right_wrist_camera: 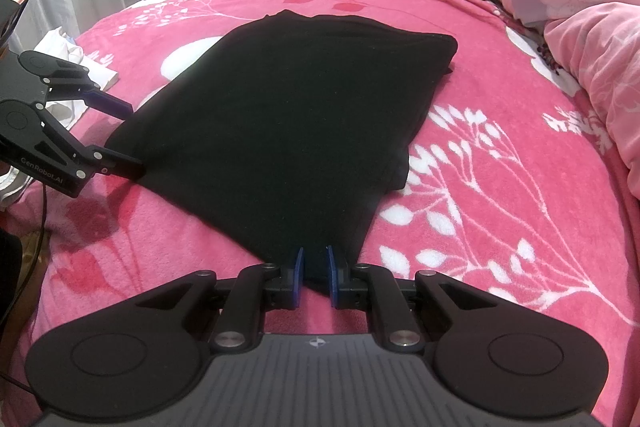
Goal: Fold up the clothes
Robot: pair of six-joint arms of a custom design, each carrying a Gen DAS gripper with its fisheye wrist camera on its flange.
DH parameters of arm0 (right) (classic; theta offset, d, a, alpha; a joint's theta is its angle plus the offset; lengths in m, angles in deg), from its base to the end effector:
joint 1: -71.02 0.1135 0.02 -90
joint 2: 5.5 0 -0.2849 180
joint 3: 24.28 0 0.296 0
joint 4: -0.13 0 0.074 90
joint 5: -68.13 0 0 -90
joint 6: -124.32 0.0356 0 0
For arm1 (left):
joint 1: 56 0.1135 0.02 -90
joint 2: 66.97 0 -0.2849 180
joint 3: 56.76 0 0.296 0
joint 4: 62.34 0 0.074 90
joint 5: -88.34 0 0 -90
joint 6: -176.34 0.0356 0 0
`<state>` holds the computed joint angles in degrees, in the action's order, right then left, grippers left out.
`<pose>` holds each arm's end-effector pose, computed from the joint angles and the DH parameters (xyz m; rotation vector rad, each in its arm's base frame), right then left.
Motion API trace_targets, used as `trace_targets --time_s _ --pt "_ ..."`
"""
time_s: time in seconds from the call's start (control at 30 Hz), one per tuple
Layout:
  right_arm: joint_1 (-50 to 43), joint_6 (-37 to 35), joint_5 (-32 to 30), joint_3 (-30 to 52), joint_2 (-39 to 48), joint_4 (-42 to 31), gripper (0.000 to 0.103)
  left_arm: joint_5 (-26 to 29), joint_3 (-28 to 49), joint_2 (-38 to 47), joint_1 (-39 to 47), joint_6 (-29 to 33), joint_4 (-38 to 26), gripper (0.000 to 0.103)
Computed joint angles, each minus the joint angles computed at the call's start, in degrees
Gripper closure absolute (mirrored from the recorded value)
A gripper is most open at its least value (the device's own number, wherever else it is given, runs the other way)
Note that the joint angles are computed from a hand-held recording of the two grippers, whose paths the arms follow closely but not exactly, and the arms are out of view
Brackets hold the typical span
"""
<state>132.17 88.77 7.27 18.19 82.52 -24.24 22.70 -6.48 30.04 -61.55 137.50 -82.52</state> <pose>0.1375 0.2137 0.0882 -0.0316 2.5328 0.0286 0.2966 -0.0436 0.0828 1.3324 2.2281 -0.3107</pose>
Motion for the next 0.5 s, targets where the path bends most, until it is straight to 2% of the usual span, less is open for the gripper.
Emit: trace_targets --time_s 0.5 --pt "-0.03 -0.33 0.00 0.07 -0.05 -0.20 0.091 -0.17 -0.33 -0.35 -0.19 -0.15 0.22 0.026"
